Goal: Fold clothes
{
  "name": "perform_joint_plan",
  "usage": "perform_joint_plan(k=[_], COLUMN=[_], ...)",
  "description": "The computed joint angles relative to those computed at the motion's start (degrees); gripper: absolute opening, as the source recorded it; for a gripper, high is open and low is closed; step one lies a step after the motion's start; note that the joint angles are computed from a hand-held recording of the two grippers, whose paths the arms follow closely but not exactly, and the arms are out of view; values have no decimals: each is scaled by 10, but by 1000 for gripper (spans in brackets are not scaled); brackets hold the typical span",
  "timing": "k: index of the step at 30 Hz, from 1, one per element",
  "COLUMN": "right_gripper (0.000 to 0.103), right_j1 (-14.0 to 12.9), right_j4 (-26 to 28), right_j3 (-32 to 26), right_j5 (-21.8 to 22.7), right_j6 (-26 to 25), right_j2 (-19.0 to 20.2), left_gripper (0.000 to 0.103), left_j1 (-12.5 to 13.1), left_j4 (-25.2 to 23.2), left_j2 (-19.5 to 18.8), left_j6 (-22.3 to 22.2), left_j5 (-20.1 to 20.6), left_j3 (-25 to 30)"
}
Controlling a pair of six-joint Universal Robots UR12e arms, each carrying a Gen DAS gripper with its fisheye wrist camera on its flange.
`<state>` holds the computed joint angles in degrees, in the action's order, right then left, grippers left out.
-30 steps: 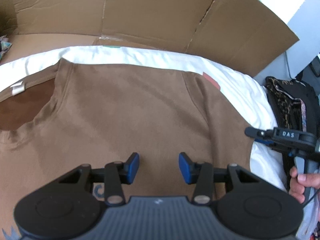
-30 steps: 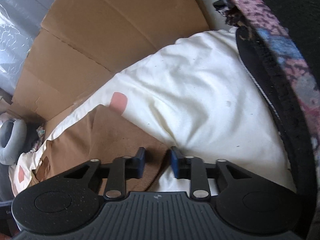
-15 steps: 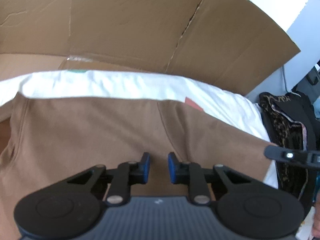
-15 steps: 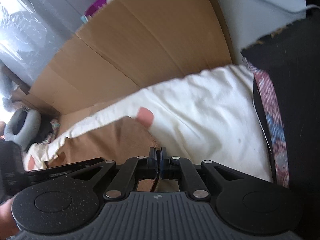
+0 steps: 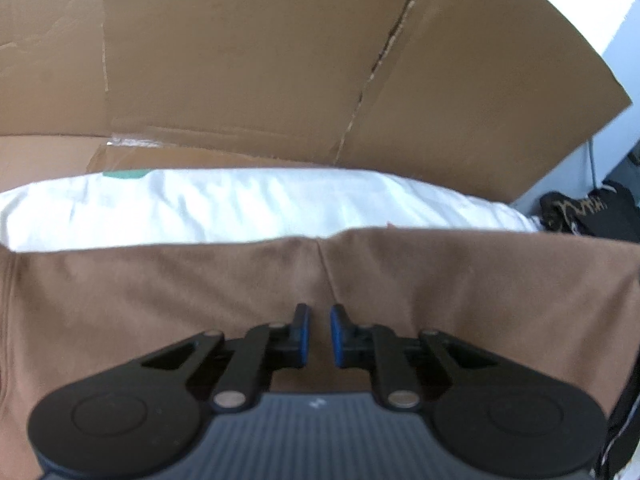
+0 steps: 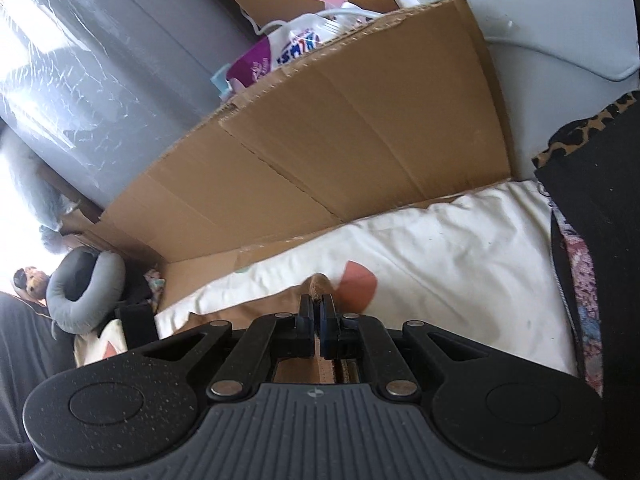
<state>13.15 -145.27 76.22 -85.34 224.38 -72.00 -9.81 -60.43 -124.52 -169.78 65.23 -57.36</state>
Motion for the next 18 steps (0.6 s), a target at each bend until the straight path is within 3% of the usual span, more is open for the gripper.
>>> perform_joint_plan(k=[6, 11, 18], right_gripper=[0, 0, 0], right_j1=[6, 8, 9], right_j4=[4, 8, 2], right_j3=[-8, -11, -11], right_j5=[-5, -8, 2], right_j6=[11, 14, 23], right_j2=[3, 6, 9], left_gripper=[0, 0, 0], left_j1=[0, 8, 9], left_j4=[33, 72, 67], left_j2=[-9, -4, -10], left_j6=[-11, -11, -13], left_j5=[-3, -21, -34], left_j3=[7, -6, 0])
